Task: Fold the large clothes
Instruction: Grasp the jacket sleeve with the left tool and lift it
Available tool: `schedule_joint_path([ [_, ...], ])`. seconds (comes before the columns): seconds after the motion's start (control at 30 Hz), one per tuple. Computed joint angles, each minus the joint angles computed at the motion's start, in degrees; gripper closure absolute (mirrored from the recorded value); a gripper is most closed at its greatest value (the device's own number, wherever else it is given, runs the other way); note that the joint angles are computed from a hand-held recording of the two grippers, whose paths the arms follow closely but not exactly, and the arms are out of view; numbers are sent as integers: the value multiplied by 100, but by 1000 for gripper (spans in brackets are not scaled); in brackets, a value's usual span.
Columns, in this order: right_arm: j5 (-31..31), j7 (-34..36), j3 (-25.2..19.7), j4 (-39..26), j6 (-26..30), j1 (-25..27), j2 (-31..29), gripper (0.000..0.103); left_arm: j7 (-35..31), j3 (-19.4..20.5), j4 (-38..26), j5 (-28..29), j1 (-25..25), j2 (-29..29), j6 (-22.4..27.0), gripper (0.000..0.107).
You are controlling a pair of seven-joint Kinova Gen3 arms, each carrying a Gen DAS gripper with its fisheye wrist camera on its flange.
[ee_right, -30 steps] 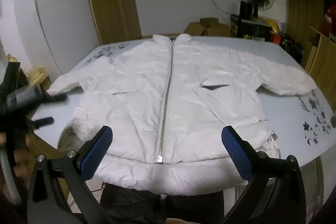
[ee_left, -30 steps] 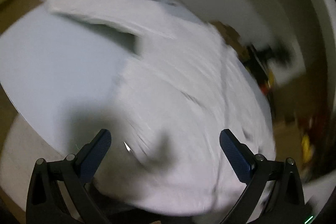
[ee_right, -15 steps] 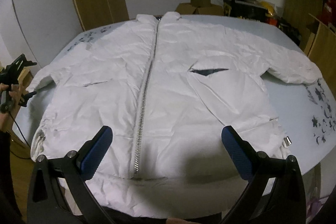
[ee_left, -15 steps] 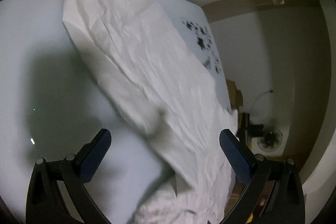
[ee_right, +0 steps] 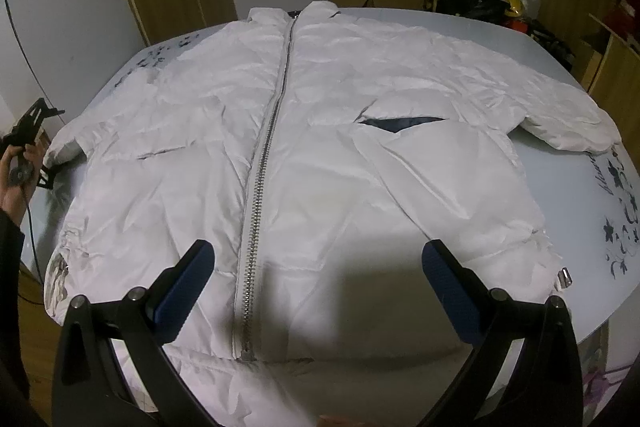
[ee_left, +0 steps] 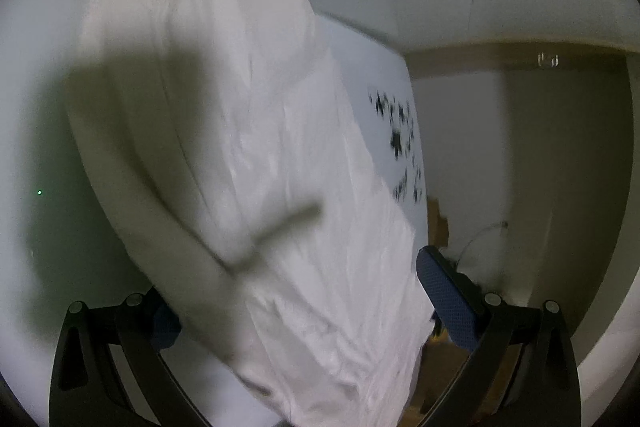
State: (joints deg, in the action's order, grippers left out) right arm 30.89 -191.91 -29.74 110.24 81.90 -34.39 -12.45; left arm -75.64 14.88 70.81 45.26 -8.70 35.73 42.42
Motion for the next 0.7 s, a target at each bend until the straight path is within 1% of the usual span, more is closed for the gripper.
schedule_joint_path([
  [0.03, 0, 14, 9, -14, 4, 3, 15, 0, -13, -11, 29, 16, -1, -9, -98, 7],
  [0.1, -6, 40, 42, -26, -4, 6, 37, 0, -31, -17, 28, 14, -11, 7, -190, 16],
  [0.17, -20, 68, 85, -19, -51, 10, 52, 0, -294, 117, 82, 137, -155, 49, -309, 19],
  [0.23, -38, 93, 108, -6, -98, 5, 50, 0, -476, 148, 41, 169, -211, 114, -382, 34],
  [0.27, -43, 122, 124, -6, -122, 7, 55, 0, -581, 189, 24, 212, -260, 163, -410, 35],
  [0.3, -42, 141, 130, -11, -134, 8, 60, 0, -658, 220, 12, 233, -300, 188, -378, 40],
  [0.33, -32, 143, 122, -14, -133, 7, 64, 0, -642, 179, -106, 165, -279, 255, -297, 50],
  [0.37, -19, 124, 101, -8, -121, 1, 61, 0, -621, 192, -158, 42, -335, 312, -212, 57],
  [0.4, -8, 104, 86, -3, -111, -4, 55, 0, -506, 113, -284, -160, -284, 360, -61, 75],
  [0.43, -6, 94, 82, 0, -106, -7, 43, 0, -339, -9, -423, -393, -168, 383, 58, 95],
  [0.47, -5, 59, 57, 12, -98, -13, 32, 0, -241, -26, -507, -577, -113, 406, 84, 99],
  [0.5, 3, 24, 40, 21, -96, -15, 22, 0, -187, 64, -485, -735, -144, 364, 47, 98],
  [0.53, 7, -5, 28, 35, -89, -14, 1, 0, -141, 93, -396, -879, -123, 259, -83, 100],
  [0.57, 17, -53, 1, 40, -73, -11, -6, 0, -51, 23, -302, -1112, 5, 48, -244, 100],
  [0.63, 32, -149, -27, 71, -63, -1, -56, 0, -4, -356, -174, -1577, 504, -362, -598, 101],
  [0.67, 40, -190, -43, 82, -66, 10, -78, 0, -120, -525, -82, -1810, 770, -627, -774, 102],
  [0.7, 44, -229, -56, 108, -80, 23, -112, 0, -329, -611, 0, -2043, 1035, -893, -982, 102],
])
